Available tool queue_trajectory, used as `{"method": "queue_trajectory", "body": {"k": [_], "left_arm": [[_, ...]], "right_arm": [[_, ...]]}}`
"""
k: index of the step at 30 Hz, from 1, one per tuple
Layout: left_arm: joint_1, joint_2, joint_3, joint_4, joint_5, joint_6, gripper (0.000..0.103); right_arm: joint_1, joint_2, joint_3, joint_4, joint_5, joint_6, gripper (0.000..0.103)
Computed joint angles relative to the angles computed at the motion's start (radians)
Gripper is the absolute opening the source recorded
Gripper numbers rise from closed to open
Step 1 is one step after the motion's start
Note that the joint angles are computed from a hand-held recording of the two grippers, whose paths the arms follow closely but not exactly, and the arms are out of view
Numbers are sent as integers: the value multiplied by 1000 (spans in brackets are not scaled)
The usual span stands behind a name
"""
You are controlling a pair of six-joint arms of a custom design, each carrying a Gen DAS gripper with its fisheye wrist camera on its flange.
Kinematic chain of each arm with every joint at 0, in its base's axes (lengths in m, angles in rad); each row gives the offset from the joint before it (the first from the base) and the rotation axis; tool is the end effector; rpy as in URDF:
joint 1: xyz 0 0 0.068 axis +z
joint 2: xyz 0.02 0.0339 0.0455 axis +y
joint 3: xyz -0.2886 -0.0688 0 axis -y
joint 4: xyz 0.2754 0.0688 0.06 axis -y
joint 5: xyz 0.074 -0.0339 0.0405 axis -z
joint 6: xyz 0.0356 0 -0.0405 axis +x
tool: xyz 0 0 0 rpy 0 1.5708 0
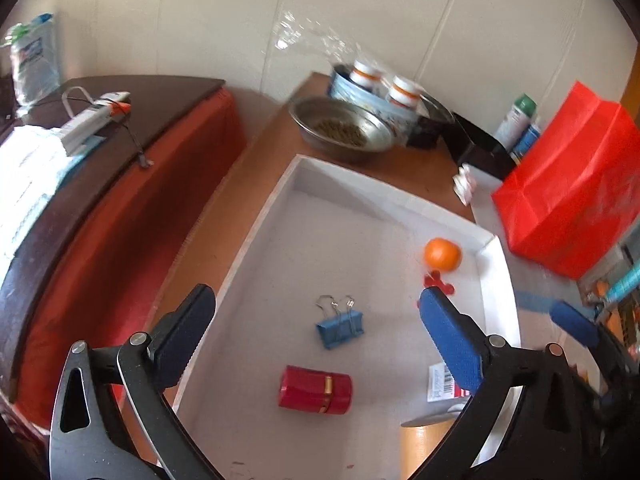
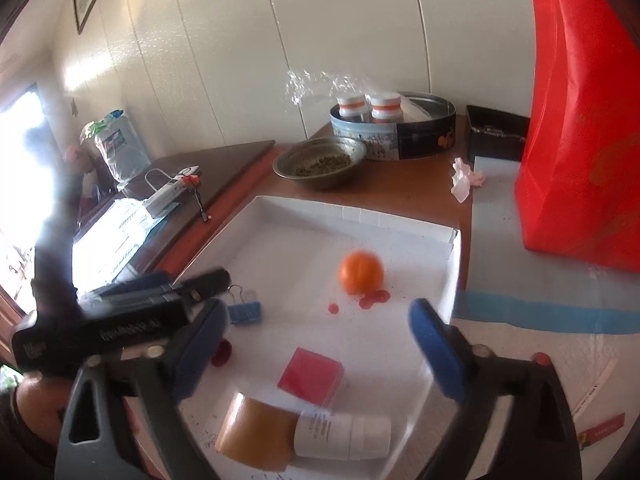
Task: Organize rigid objects
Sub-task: 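Carry clip and orange over the tray and release both inside, then swing both tools back over the pad toward the yellow lighter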
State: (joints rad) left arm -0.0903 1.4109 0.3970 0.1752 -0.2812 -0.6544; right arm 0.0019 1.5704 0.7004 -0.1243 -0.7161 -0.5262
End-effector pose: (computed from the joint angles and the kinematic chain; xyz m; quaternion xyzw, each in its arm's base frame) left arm 0.2428 -0.0121 0.1159 -0.3055 0.8740 -0.0070 0.3777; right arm 0.2983 0.0239 0.1457 -0.3305 0.8408 0.2555 0.3442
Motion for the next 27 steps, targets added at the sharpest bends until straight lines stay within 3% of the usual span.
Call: {"method": "queue_trajectory", "body": {"k": [5, 14, 21, 27], "left_arm": [[-12, -101, -26, -44, -47, -18, 103], [-129, -277, -36, -183, -152, -56, 103], [-312, -444, -36, -293, -263, -86, 103], [-553, -305, 46, -262, -319, -96, 103]], "right_arm": [[-47, -71, -38, -14, -25, -38, 103], [-152, -175, -44, -151, -127, -109, 103], [-437, -198, 35, -271, -325, -191, 103], [-706, -87, 133, -207, -457, -168, 103]]}}
